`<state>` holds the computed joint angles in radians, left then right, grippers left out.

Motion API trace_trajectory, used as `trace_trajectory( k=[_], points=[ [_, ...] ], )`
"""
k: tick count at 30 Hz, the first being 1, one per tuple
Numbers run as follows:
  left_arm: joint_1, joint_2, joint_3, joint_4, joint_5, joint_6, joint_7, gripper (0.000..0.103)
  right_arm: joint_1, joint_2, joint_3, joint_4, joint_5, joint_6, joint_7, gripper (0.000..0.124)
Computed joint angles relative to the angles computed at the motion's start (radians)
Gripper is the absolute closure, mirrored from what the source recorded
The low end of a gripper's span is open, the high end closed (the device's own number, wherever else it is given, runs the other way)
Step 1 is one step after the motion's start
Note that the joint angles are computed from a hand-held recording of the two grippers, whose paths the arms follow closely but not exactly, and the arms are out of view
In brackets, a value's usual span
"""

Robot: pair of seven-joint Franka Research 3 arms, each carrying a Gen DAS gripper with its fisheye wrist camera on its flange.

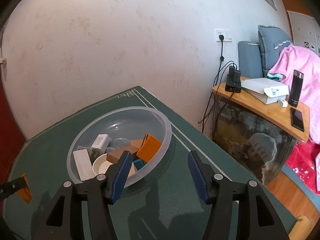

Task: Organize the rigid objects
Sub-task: 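Carry the orange wedge into the bowl with the left gripper and release it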

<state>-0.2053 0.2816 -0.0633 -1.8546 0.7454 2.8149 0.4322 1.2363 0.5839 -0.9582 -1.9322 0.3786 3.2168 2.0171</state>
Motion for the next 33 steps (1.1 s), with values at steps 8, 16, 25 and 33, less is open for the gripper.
trace_trajectory(
  k=[8,16,25,33],
  points=[
    [-0.022,0.099,-0.036,0.163,-0.105,-0.029,0.157,0.062,-0.039,-0.018,0.038,0.001,0.011,-0.004,0.011,0.062],
    [-0.073,0.224,-0.042,0.356,-0.175,-0.086,0.281,0.062,-0.058,-0.022,0.042,0.0,-0.03,-0.024,0.086,0.062],
    [-0.118,0.398,-0.049,0.628,-0.277,-0.188,0.427,0.061,-0.069,-0.025,0.045,-0.001,-0.055,-0.017,0.129,0.062],
    [-0.142,0.379,0.007,0.591,-0.272,-0.181,0.374,0.041,-0.09,-0.035,0.067,0.0,-0.062,-0.016,0.126,0.062]
  ],
)
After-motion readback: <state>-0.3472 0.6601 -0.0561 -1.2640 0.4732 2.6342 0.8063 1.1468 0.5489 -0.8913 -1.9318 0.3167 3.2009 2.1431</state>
